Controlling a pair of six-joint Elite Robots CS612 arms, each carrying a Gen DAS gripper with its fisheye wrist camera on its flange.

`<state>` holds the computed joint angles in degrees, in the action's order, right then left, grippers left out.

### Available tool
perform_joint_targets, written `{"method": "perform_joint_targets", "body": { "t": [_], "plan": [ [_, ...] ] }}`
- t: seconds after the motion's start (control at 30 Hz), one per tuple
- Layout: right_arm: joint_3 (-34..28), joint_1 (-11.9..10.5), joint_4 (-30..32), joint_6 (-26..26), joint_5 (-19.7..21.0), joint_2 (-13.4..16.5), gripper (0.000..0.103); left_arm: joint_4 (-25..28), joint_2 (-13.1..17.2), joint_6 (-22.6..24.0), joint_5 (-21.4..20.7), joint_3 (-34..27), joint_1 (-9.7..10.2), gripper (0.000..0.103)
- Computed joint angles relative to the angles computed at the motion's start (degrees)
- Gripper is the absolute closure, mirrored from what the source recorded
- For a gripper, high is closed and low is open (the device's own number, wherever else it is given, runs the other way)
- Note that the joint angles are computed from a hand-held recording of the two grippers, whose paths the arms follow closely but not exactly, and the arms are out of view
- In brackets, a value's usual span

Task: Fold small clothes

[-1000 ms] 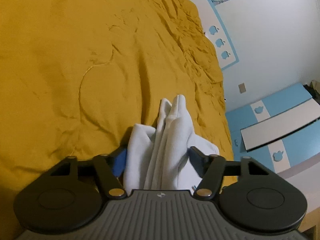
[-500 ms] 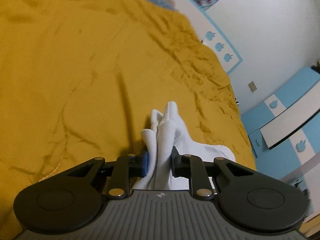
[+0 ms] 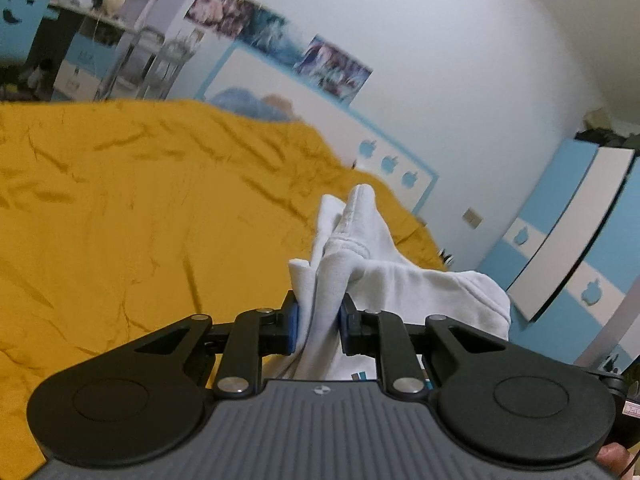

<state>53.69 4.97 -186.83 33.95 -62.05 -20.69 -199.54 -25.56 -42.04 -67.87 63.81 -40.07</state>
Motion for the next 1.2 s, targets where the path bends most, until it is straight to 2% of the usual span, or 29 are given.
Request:
{"method": "perform_joint_targets", "body": {
  "t": [0.1, 0.27, 0.37, 0.5, 0.63, 0.7, 0.8, 0.93, 1.03, 1.2],
  "plan": [
    [5.7, -0.1, -5.5, -0.2, 0.3, -3.6, 0.098, -2.8, -1.7, 0.9, 0.2, 1.8, -0.83, 0.083],
    [15.3, -0.9, -14.8, -0.9, 1.4, -9.8, 0.098, -11.0, -4.6, 3.4, 1.7, 6.4, -2.96, 0.083],
    [21.8, -1.7, -19.5, -1.6, 2.1, -13.9, 0.098, -14.0, -6.1, 5.1, 1.2, 8.5, -4.25, 0.083],
    [29.5, -3.2, -24.3, -1.2, 3.4, -18.5, 0.098, -15.0, -7.8, 5.7, -1.0, 10.7, -5.53, 0.083],
    [37.2, -5.4, -26.0, 0.1, 6.2, -22.8, 0.098, -15.3, -8.7, 4.7, -3.7, 12.9, -6.50, 0.083],
    [40.4, -6.5, -26.3, 1.0, 7.2, -24.6, 0.098, -15.6, -8.8, 3.0, -5.6, 13.8, -6.67, 0.083],
    [44.4, -7.4, -26.0, -0.4, 6.8, -26.6, 0.098, -13.3, -8.5, 0.3, -8.2, 14.0, -6.48, 0.083],
    [46.2, -7.7, -22.9, -1.1, 5.1, -26.5, 0.098, -7.5, -7.0, -2.4, -9.7, 12.2, -5.82, 0.083],
    [44.9, -7.6, -18.2, -1.8, 4.2, -24.6, 0.098, -1.5, -5.2, -5.0, -11.4, 9.4, -4.70, 0.083],
    [39.9, -6.9, -12.8, -5.3, 1.6, -20.4, 0.098, 6.9, -2.2, -5.7, -12.5, 3.5, -2.86, 0.083]
  ]
}}
